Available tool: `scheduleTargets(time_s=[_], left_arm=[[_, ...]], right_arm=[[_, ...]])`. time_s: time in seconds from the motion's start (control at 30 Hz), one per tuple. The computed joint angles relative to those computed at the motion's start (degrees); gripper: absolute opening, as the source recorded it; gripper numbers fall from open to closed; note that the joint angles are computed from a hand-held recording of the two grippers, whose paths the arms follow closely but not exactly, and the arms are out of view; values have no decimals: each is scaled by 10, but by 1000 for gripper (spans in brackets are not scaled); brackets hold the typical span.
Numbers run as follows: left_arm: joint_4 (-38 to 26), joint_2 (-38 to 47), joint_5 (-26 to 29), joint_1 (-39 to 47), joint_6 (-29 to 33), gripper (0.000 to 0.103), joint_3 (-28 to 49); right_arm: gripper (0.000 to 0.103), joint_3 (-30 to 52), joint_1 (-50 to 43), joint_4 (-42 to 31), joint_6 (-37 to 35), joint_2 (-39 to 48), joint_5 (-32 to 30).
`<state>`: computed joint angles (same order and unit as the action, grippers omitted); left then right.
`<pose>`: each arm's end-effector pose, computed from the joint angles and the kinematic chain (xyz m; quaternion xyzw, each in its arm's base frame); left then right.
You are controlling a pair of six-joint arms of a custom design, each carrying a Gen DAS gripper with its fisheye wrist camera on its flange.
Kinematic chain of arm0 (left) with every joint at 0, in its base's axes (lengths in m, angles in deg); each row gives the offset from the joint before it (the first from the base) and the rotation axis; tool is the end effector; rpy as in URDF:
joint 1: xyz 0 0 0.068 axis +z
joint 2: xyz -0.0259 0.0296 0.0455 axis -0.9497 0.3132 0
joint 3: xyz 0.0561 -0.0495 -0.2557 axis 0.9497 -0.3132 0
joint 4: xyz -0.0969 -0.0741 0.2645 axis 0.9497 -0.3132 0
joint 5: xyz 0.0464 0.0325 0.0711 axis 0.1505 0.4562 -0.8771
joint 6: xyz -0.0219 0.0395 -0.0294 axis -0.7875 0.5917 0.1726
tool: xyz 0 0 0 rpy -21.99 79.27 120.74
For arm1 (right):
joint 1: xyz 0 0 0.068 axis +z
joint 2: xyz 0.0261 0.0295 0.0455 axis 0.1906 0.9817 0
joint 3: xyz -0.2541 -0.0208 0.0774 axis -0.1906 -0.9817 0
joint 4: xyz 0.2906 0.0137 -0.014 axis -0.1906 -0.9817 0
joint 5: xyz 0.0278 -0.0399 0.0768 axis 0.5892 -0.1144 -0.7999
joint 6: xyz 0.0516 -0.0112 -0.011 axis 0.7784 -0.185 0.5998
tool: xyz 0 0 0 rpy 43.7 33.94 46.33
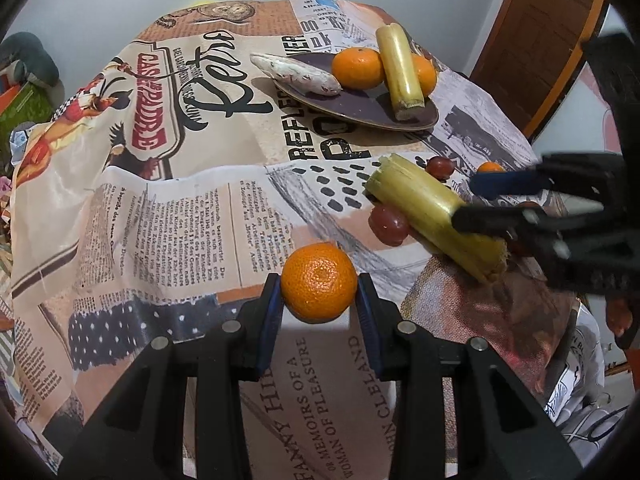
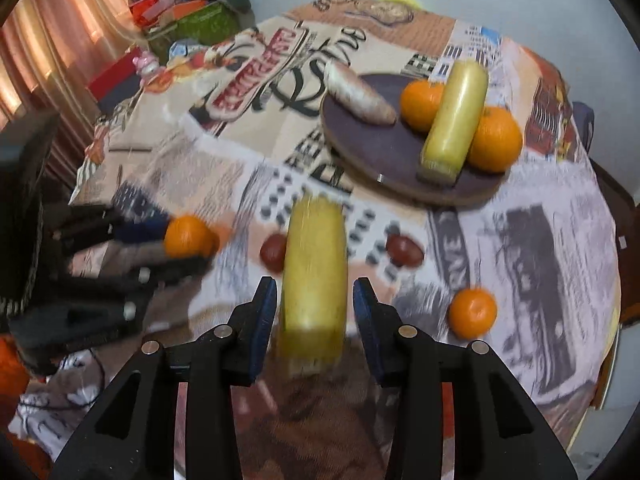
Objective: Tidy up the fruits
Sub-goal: 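Carry the tangerine and yellow cylinder onto the dark plate and release both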
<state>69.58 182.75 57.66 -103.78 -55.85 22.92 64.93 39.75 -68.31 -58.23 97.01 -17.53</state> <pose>0.2574 -0.1528 0.0583 -0.0309 0.9644 -0.0508 0.2575 0.3523 0.2044 0.0888 -0.3799 0.8869 0.1605 0.2080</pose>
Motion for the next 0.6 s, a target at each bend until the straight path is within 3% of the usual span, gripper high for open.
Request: scheduleTargets(time_s=[0.27,0.43,0.6], left_arm=[[5,5,6,9,2,37,1],[2,8,3,13,2,37,8],[-7,-5,-9,12,7,37,13]], right_arm=[[36,79,2,-29,21,78,-31],[36,80,-5,-24,28,84,-52],[36,33,-10,14,24,42,-46]])
